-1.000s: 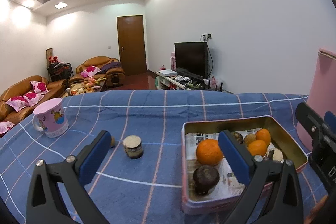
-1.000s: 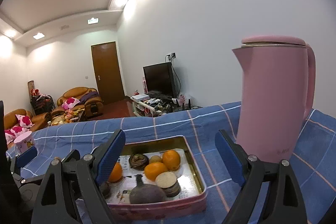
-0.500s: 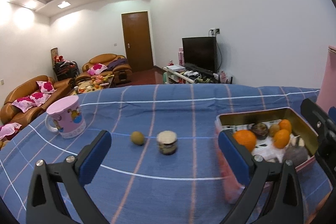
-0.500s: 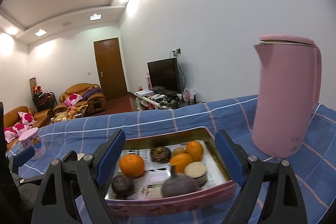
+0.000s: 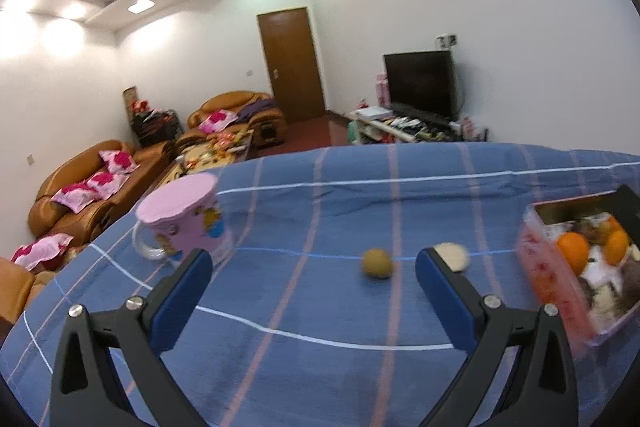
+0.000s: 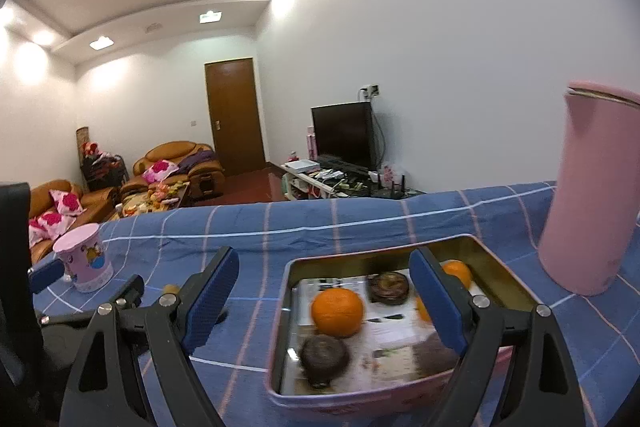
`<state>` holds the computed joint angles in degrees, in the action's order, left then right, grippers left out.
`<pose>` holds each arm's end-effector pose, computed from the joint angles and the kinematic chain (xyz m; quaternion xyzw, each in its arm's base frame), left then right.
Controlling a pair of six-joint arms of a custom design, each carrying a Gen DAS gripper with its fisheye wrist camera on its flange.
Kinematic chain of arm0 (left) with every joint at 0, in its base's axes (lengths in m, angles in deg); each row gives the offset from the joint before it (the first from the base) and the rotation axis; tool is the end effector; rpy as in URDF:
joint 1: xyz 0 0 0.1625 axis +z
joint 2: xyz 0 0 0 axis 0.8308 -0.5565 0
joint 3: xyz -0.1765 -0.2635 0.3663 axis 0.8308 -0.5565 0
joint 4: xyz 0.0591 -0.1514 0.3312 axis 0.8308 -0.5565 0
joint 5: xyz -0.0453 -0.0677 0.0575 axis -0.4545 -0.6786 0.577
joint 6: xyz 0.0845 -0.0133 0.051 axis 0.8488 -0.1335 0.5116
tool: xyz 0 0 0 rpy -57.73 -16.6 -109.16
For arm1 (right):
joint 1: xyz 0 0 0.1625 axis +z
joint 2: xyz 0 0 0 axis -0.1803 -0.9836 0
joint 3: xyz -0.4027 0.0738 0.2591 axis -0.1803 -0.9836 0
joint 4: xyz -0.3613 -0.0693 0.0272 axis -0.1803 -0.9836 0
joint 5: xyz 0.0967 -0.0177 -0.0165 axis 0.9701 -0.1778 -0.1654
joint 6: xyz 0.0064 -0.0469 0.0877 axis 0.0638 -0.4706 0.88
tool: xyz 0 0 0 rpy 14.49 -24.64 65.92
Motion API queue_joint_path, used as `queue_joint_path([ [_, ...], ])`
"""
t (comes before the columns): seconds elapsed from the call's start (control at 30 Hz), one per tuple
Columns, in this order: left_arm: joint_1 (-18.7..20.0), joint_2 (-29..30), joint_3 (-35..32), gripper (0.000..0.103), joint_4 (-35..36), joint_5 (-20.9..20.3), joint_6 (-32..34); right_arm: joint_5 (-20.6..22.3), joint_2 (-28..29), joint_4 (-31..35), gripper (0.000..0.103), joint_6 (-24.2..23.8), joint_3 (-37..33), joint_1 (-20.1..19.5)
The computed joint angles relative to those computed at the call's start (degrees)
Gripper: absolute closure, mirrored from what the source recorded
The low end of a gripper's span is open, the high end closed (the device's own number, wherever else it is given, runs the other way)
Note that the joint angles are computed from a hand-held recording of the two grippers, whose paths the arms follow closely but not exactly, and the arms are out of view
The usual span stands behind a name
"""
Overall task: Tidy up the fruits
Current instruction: 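Grasp the beige-lidded jar with the right tool while the left tool approaches the brown fruit, then grasp the small brown fruit with the left tool while the right tool holds the jar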
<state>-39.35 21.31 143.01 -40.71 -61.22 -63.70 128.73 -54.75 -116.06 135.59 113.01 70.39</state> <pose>-0.3113 -0.3298 -0.0563 0.0514 0.7090 -0.5109 0.4833 0.0144 -0.3241 0.2421 0.2748 -0.7746 0.5231 0.2254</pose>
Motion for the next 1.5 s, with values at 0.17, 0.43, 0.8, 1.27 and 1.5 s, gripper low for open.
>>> queue_joint_path([
  [0.17, 2.6, -3.7, 4.0, 0.000, -4.5, -3.0, 1.2, 5.6, 3.6, -2.2, 0.015, -1.6, -0.3, 5.4],
  [0.43, 5.9, -6.7, 8.4, 0.000, -15.4, -6.2, 7.2, 21.9, 15.1, 4.3, 0.031, -4.1, -8.6, 18.2],
  [0.8, 6.8, -5.9, 7.8, 0.000, -19.0, -6.3, 14.7, 41.1, 29.1, 17.4, 0.045, -0.8, -22.4, 26.8],
  [1.27, 5.7, -5.5, 8.5, 0.000, -21.5, -5.1, 18.1, 33.5, 23.4, 9.8, 0.068, -2.7, -15.1, 23.9],
  [1.5, 5.4, -5.1, 11.2, 0.000, -34.0, -2.8, 25.6, 21.8, 15.6, -2.5, 0.068, -1.2, -6.0, 18.9],
])
